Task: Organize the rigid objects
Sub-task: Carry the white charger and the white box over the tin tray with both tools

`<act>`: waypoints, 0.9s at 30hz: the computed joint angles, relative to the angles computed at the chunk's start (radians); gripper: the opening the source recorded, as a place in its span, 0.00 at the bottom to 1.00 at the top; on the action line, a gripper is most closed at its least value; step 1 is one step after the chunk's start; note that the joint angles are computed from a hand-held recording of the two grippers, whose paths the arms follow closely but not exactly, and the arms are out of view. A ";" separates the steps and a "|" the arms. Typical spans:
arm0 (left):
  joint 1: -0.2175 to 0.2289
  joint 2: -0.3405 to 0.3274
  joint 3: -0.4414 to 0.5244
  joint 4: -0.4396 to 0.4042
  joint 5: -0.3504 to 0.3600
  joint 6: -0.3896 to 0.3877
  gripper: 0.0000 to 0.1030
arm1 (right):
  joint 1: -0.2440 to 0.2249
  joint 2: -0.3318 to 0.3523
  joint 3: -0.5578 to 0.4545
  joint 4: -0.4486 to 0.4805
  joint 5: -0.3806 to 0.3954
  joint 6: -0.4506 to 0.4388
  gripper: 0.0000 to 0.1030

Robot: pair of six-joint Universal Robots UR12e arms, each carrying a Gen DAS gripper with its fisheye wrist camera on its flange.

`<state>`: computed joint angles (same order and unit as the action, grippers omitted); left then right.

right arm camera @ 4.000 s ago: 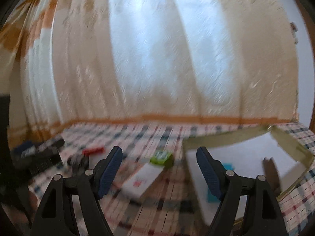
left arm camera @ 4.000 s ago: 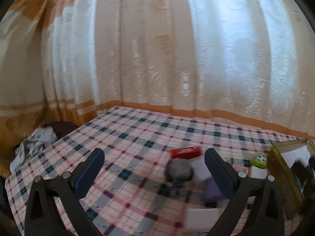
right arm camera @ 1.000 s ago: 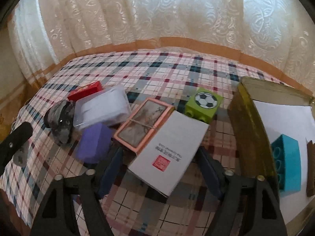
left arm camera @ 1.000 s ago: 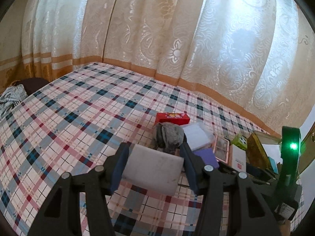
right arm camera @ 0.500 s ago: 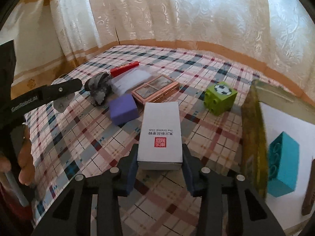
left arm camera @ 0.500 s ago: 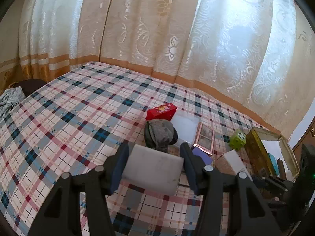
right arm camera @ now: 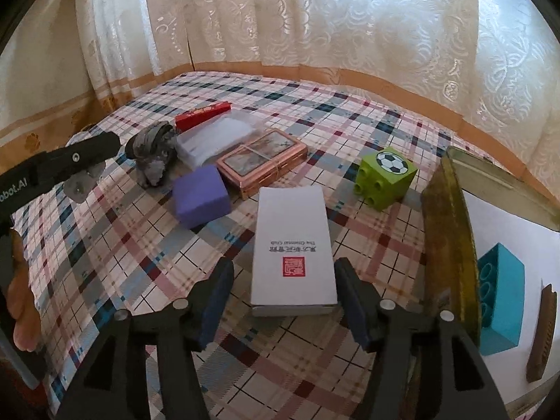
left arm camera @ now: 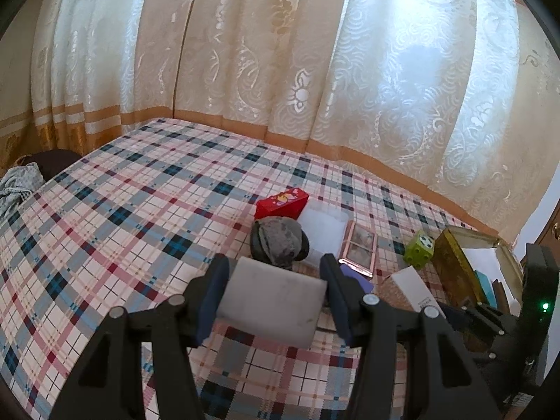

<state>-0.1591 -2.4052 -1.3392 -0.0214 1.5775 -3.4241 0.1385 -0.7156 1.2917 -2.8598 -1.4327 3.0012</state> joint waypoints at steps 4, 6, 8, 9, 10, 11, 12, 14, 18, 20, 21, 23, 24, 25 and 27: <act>-0.005 -0.002 0.003 0.001 0.019 0.012 0.52 | 0.003 0.000 0.004 -0.010 -0.013 -0.008 0.42; -0.006 -0.002 0.003 0.003 0.025 0.014 0.52 | 0.004 -0.003 0.011 -0.026 -0.019 -0.008 0.42; -0.007 -0.003 0.004 0.005 0.030 0.012 0.52 | -0.002 -0.009 0.033 -0.084 0.007 0.001 0.42; -0.008 -0.003 0.004 0.006 0.031 0.011 0.52 | -0.005 -0.013 0.046 -0.125 0.015 0.006 0.42; -0.007 -0.003 0.003 0.008 0.029 0.012 0.52 | -0.007 -0.016 0.056 -0.155 0.025 0.011 0.42; -0.007 -0.003 0.001 0.018 0.028 0.011 0.52 | -0.009 -0.018 0.064 -0.184 0.038 0.019 0.42; -0.007 -0.003 0.000 0.026 0.028 0.011 0.52 | -0.014 -0.022 0.076 -0.225 0.060 0.033 0.42; -0.009 -0.003 -0.003 0.040 0.032 0.012 0.52 | -0.019 -0.028 0.094 -0.292 0.081 0.056 0.42; -0.015 -0.004 0.003 0.015 0.047 0.012 0.52 | -0.022 -0.033 0.118 -0.404 0.071 0.087 0.42; -0.019 -0.003 0.004 0.005 0.059 0.011 0.52 | -0.020 -0.034 0.127 -0.452 0.040 0.089 0.42; -0.020 -0.002 0.004 0.005 0.062 0.012 0.52 | -0.019 -0.034 0.131 -0.472 0.025 0.088 0.42; -0.025 0.001 0.003 0.005 0.070 0.018 0.52 | -0.020 -0.037 0.141 -0.507 0.013 0.096 0.42; -0.028 0.003 0.002 0.007 0.073 0.021 0.52 | -0.023 -0.040 0.146 -0.519 0.015 0.101 0.42; -0.032 0.006 0.001 0.012 0.082 0.030 0.52 | -0.025 -0.041 0.150 -0.534 0.014 0.104 0.42; -0.040 0.010 0.000 0.024 0.095 0.044 0.52 | -0.028 -0.044 0.161 -0.571 0.003 0.107 0.42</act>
<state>-0.1989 -2.3950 -1.3394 0.0026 1.6724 -3.3799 0.1105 -0.7599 1.4525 -3.4303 -1.4293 3.1086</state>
